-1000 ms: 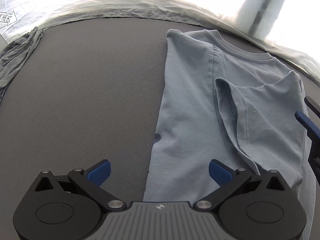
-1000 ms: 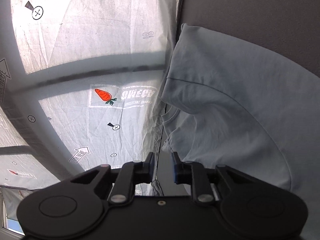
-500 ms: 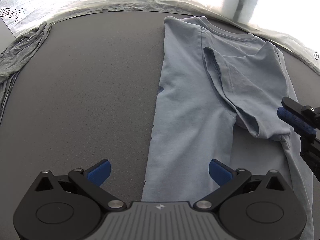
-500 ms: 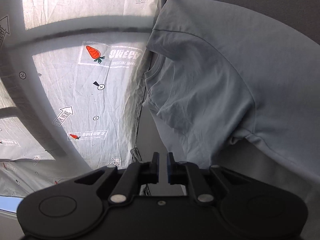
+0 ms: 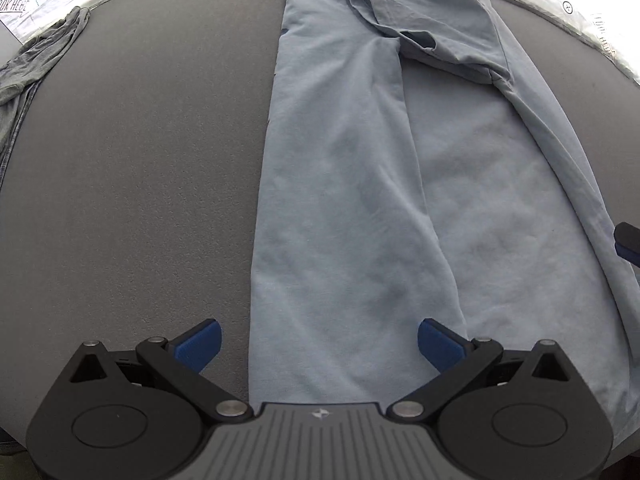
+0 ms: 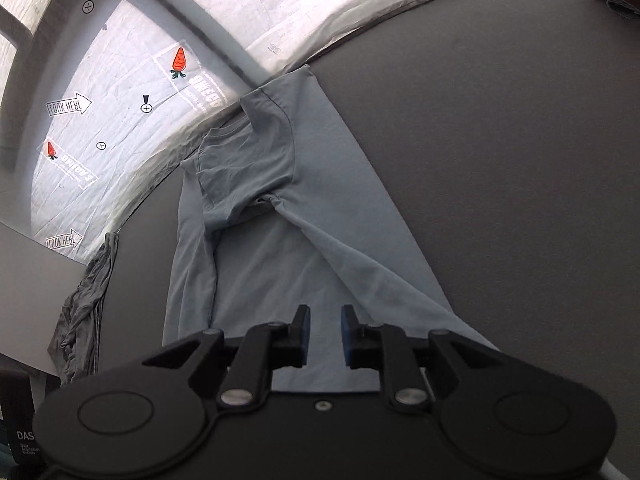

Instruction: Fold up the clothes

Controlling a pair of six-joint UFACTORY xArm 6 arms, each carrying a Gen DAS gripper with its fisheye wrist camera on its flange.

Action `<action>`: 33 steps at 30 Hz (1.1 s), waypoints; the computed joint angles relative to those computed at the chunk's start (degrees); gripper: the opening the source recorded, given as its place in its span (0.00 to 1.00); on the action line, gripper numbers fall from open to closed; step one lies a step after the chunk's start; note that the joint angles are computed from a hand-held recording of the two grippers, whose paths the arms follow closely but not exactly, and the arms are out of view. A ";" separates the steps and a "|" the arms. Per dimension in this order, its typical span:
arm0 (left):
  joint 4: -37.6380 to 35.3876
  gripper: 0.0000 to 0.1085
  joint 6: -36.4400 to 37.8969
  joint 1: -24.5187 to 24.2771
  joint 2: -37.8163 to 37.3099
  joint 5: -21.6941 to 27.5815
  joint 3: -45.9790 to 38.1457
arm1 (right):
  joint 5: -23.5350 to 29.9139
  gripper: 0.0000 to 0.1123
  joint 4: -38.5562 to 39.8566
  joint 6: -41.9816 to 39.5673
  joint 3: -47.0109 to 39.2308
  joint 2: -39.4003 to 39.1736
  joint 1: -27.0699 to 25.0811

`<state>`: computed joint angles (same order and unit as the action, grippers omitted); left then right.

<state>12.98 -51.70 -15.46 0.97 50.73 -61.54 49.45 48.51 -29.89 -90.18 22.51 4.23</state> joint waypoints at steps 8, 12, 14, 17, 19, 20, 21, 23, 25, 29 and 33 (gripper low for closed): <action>-4.17 0.95 0.25 -1.94 -4.37 -0.27 6.00 | -7.95 0.19 0.59 -0.45 14.54 -10.51 -2.92; -4.31 0.95 0.23 -2.76 -5.41 -0.37 7.55 | -9.84 0.21 1.93 1.54 19.15 -13.46 -5.45; -4.53 0.95 0.35 -3.07 -5.67 -0.45 8.11 | -10.62 0.22 4.20 2.02 21.06 -14.51 -6.93; -4.46 0.95 0.54 -3.45 -5.68 -0.80 8.86 | -13.07 0.32 6.56 1.81 23.60 -15.96 -8.80; -3.78 0.95 0.02 -3.74 -5.81 -1.02 9.20 | -14.45 0.38 6.92 1.65 24.53 -16.36 -9.84; -3.57 0.95 -0.20 -3.80 -5.94 -1.13 9.36 | -15.13 0.38 7.11 1.57 24.96 -16.53 -10.37; -3.37 0.95 -0.39 -3.85 -6.12 -1.33 9.61 | -14.42 0.39 7.18 1.36 24.74 -16.19 -11.35; -3.07 0.95 -0.68 -3.94 -6.37 -1.51 9.91 | -13.38 0.41 7.10 0.46 24.46 -15.60 -12.61; -2.91 0.95 -0.84 -4.00 -6.47 -1.43 9.97 | -12.18 0.43 7.08 -0.82 24.42 -15.03 -13.51; -3.06 0.95 -0.79 -3.94 -6.29 -1.07 9.63 | -7.24 0.44 11.26 -4.73 24.43 -14.45 -15.17; -2.77 0.95 -1.35 -4.04 -6.43 -0.95 9.69 | -3.95 0.46 11.89 -7.59 24.10 -14.30 -15.09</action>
<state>10.21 -53.04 -19.50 -5.47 49.78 -51.85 45.50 60.40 -37.48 -66.08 8.21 -10.86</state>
